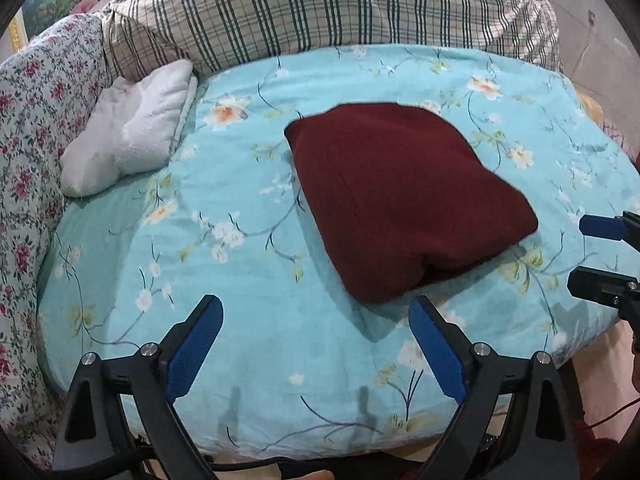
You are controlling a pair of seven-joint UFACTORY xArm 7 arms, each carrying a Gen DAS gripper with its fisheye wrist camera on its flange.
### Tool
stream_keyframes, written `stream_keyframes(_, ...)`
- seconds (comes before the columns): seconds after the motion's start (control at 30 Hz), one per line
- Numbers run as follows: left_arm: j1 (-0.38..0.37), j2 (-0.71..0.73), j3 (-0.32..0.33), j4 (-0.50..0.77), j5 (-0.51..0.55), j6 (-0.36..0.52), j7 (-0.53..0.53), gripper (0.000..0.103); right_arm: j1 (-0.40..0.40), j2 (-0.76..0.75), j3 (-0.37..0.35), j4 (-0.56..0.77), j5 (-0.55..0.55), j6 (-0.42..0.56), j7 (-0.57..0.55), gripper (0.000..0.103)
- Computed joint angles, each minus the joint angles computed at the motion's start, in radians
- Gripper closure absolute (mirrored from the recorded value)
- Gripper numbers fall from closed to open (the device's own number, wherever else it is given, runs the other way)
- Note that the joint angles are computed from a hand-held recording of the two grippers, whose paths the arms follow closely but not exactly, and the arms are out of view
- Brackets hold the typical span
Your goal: Fold large clothes
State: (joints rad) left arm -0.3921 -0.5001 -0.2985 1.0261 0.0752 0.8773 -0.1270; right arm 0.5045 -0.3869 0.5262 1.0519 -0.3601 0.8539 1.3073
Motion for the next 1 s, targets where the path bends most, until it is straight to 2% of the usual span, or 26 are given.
stream_keyframes(0.33, 0.010, 0.035, -0.016, 0.044, 0.031, 0.000, -0.033, 0.009, -0.021, 0.000, -0.016, 0.021, -0.013, -0.011, -0.056, 0.001)
stream_keyframes(1.0, 0.012, 0.077, -0.016, 0.071, 0.073, 0.003, -0.065, 0.008, -0.004, 0.046, -0.040, 0.029, -0.006, -0.029, -0.071, 0.001)
